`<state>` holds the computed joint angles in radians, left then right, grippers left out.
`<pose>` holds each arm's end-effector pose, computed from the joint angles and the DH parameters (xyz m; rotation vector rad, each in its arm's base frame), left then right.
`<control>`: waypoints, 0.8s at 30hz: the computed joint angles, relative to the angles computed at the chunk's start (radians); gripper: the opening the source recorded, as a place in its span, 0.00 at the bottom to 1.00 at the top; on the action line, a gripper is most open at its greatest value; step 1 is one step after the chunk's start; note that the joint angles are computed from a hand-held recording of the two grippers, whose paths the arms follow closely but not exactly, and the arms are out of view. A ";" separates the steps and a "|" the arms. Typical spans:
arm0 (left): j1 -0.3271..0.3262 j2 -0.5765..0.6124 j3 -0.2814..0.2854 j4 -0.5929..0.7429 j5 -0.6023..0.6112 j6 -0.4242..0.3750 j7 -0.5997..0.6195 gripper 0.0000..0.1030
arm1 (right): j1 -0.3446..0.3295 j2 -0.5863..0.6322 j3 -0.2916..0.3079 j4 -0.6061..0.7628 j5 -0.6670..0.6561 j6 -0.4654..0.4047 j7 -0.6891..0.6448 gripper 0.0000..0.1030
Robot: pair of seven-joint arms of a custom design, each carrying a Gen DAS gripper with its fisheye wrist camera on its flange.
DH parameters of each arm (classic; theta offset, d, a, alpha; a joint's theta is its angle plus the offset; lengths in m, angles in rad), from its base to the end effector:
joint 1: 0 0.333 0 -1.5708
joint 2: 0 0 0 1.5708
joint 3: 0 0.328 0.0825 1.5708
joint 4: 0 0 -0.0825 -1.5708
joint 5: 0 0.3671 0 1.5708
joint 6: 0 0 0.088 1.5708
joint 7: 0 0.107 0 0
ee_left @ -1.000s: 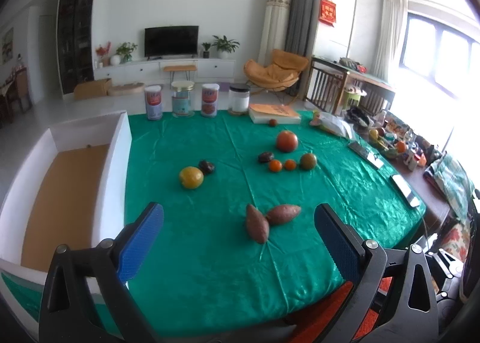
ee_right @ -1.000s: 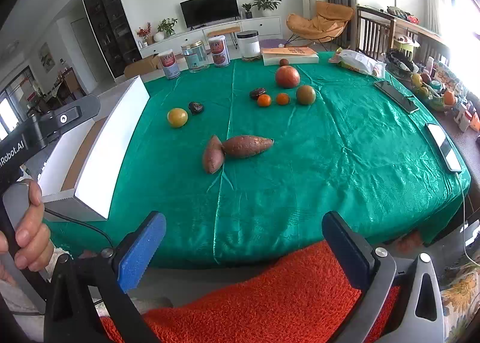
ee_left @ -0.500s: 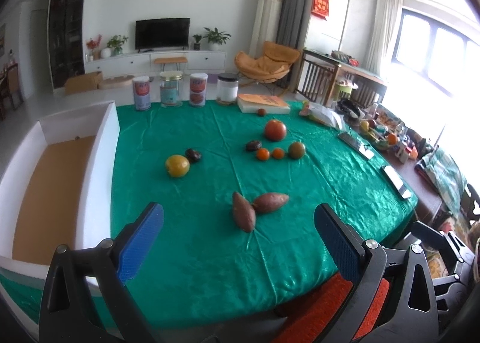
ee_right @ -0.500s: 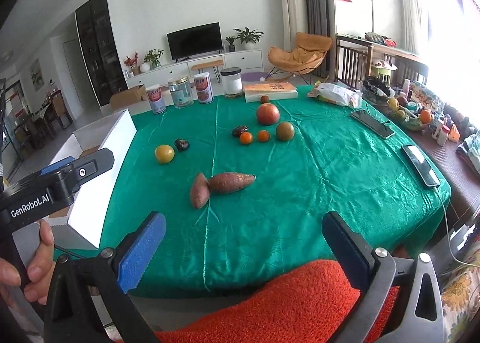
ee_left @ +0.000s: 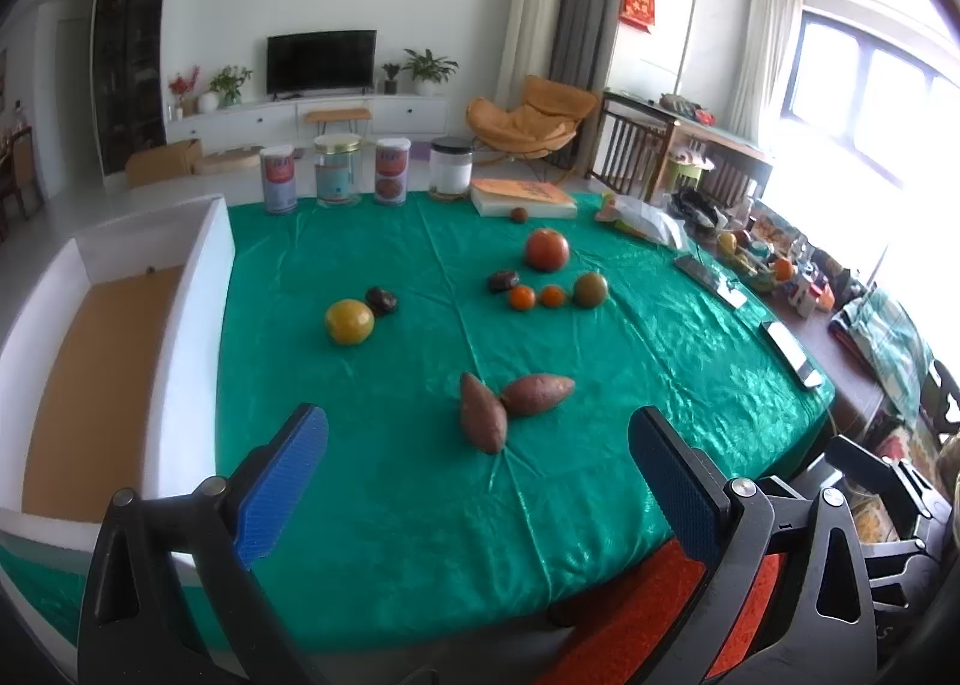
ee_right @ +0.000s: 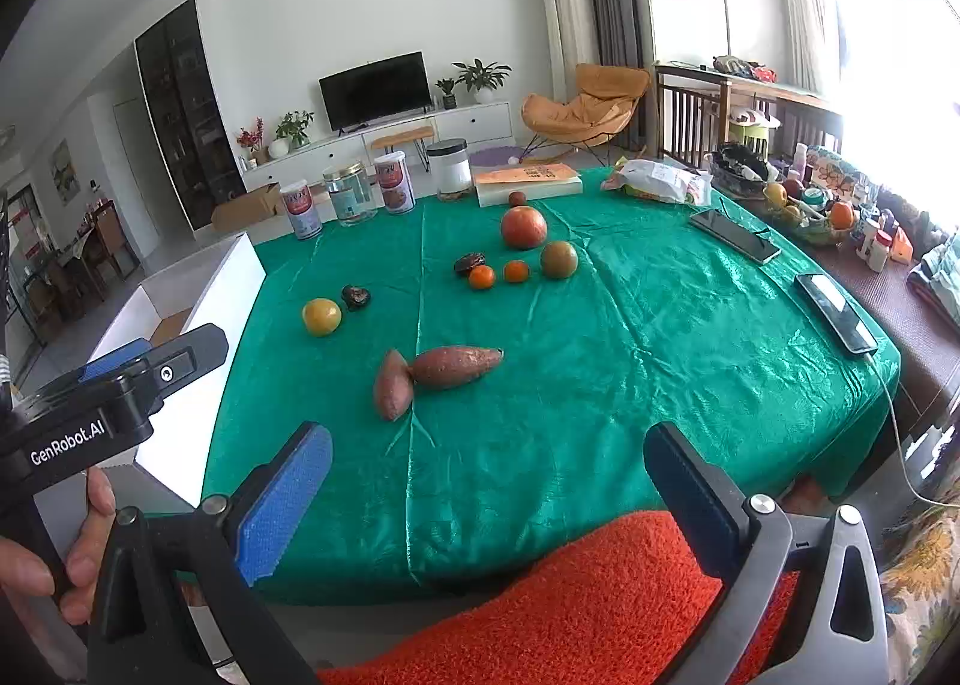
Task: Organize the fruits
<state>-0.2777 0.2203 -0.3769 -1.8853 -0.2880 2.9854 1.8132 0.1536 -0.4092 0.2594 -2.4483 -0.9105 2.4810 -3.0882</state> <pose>0.5357 -0.3598 0.5235 -1.2300 2.2939 -1.2100 0.3956 0.1864 0.5077 -1.1717 2.1642 -0.9047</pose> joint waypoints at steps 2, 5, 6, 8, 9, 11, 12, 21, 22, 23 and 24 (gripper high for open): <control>0.000 0.000 0.000 0.000 -0.001 0.003 0.001 0.98 | 0.000 0.000 0.001 0.000 -0.001 -0.002 0.002 1.00; -0.003 0.000 0.002 -0.004 0.003 0.012 -0.004 0.98 | -0.002 -0.005 0.004 0.000 -0.009 -0.005 0.013 1.00; -0.003 0.001 0.003 -0.005 0.005 0.015 -0.005 0.98 | -0.002 -0.007 0.005 -0.001 -0.012 -0.008 0.016 1.00; -0.010 0.004 0.012 -0.003 0.021 0.012 -0.021 0.98 | -0.002 -0.011 0.006 -0.001 -0.013 -0.013 0.019 1.00; -0.019 0.005 0.023 0.000 0.038 0.006 -0.037 0.98 | -0.001 -0.014 0.007 -0.003 -0.014 -0.013 0.023 1.00; -0.048 0.007 0.063 0.005 0.098 -0.003 -0.097 0.98 | -0.001 -0.021 0.010 -0.007 -0.015 -0.018 0.029 1.00; -0.064 0.005 0.085 0.003 0.135 -0.002 -0.134 0.98 | 0.000 -0.026 0.011 -0.008 -0.015 -0.021 0.031 1.00; -0.046 0.012 0.088 0.006 0.213 -0.018 -0.215 0.98 | -0.002 -0.035 0.025 -0.004 -0.042 -0.047 0.060 1.00; -0.050 0.016 0.093 0.010 0.225 -0.024 -0.225 0.98 | -0.002 -0.034 0.026 -0.003 -0.044 -0.051 0.063 1.00; -0.055 0.019 0.100 0.014 0.240 -0.029 -0.237 0.98 | 0.000 -0.030 0.024 -0.001 -0.043 -0.055 0.061 1.00; -0.060 0.023 0.107 0.018 0.255 -0.036 -0.249 0.98 | 0.003 -0.026 0.022 0.001 -0.040 -0.058 0.057 1.00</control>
<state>-0.3374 0.2437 -0.2699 -1.8669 -0.0329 2.9497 1.5641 0.1561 -0.4352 0.2815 -2.4472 -0.9504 2.4226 -3.0308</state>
